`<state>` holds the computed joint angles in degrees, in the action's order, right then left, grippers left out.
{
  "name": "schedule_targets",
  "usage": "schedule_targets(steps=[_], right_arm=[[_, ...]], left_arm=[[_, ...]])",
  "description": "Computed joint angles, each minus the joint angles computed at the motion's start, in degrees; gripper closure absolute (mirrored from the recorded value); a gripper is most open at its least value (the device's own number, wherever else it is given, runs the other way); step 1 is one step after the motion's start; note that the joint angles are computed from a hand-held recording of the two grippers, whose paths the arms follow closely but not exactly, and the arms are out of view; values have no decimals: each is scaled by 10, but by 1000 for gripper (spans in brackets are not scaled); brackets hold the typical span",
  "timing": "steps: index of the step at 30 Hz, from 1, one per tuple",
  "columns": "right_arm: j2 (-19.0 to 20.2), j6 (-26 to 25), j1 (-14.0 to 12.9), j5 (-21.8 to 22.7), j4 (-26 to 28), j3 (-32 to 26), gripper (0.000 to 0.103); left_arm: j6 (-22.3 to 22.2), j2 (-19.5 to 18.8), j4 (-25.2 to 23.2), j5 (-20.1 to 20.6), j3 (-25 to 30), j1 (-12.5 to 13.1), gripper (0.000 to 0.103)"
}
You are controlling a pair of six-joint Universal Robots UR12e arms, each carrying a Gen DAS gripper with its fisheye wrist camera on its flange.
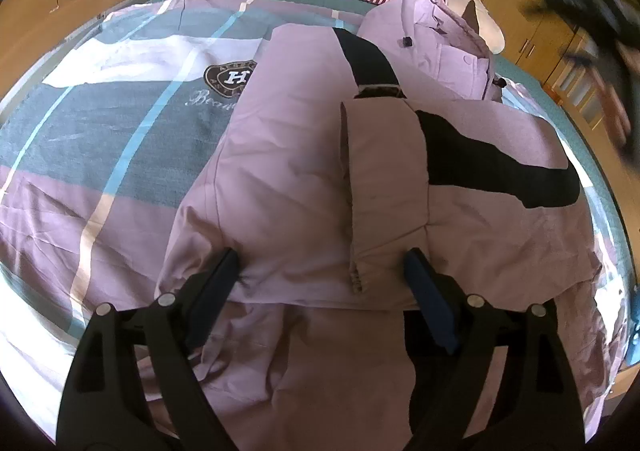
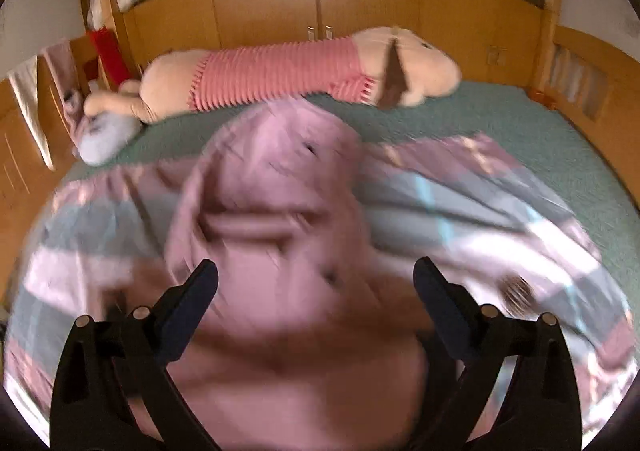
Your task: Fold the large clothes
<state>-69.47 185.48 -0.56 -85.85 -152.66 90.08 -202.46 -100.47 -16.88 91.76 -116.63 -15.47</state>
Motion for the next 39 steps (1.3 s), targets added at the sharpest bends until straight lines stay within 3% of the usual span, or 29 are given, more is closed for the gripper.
schedule_targets(steps=[2, 4, 7, 8, 9, 10, 12, 15, 19, 22, 24, 26, 30, 32, 33, 34, 36, 37, 39], right_arm=[[50, -10, 17, 22, 54, -76, 4], [93, -17, 36, -2, 78, -134, 4], [151, 13, 50, -6, 128, -201, 5], [164, 26, 52, -10, 152, -215, 9], [176, 39, 56, -23, 169, -222, 46], [175, 48, 55, -12, 161, -213, 96], [162, 72, 58, -23, 91, -182, 97], [122, -2, 83, -101, -45, -118, 99], [20, -61, 87, -67, -234, 30, 99], [-51, -124, 82, -28, -306, 137, 99], [-100, -136, 75, 11, -304, 205, 99], [-131, -135, 71, 28, -288, 250, 99], [-165, -150, 74, 19, -228, 310, 95], [-182, -151, 71, 21, -149, 320, 87], [-194, -145, 69, 21, -118, 330, 71], [-205, -143, 70, 18, -111, 339, 45], [-231, -155, 77, -19, -141, 371, 14], [-245, -168, 81, -54, -180, 391, 10], [-270, -169, 76, -78, -206, 409, 10]], left_arm=[[5, -1, 9, 2, -3, -1, 16], [1, 0, 23, -6, -10, 1, 16], [1, -1, 28, -6, -10, 2, 16], [2, -1, 29, -5, -10, 1, 16], [3, -2, 29, -5, -10, 0, 16], [4, -1, 28, -8, -10, 2, 16], [1, 0, 28, -14, -10, 4, 16], [-3, 2, 21, -11, -9, 3, 16], [-55, 26, 7, -2, -18, 5, 17], [-98, 68, 11, 20, -37, 9, 17], [-84, 91, 56, 73, -52, 2, 16], [-73, 104, 62, 149, -58, -14, 13], [-69, 115, 57, 171, -67, -11, 13], [-73, 116, 50, 163, -67, -5, 13], [-72, 117, 49, 157, -67, 0, 13], [-72, 117, 47, 154, -67, 4, 13], [-76, 119, 48, 148, -70, 9, 13], [-80, 120, 50, 146, -72, 9, 13], [-86, 122, 52, 132, -76, 14, 13]])
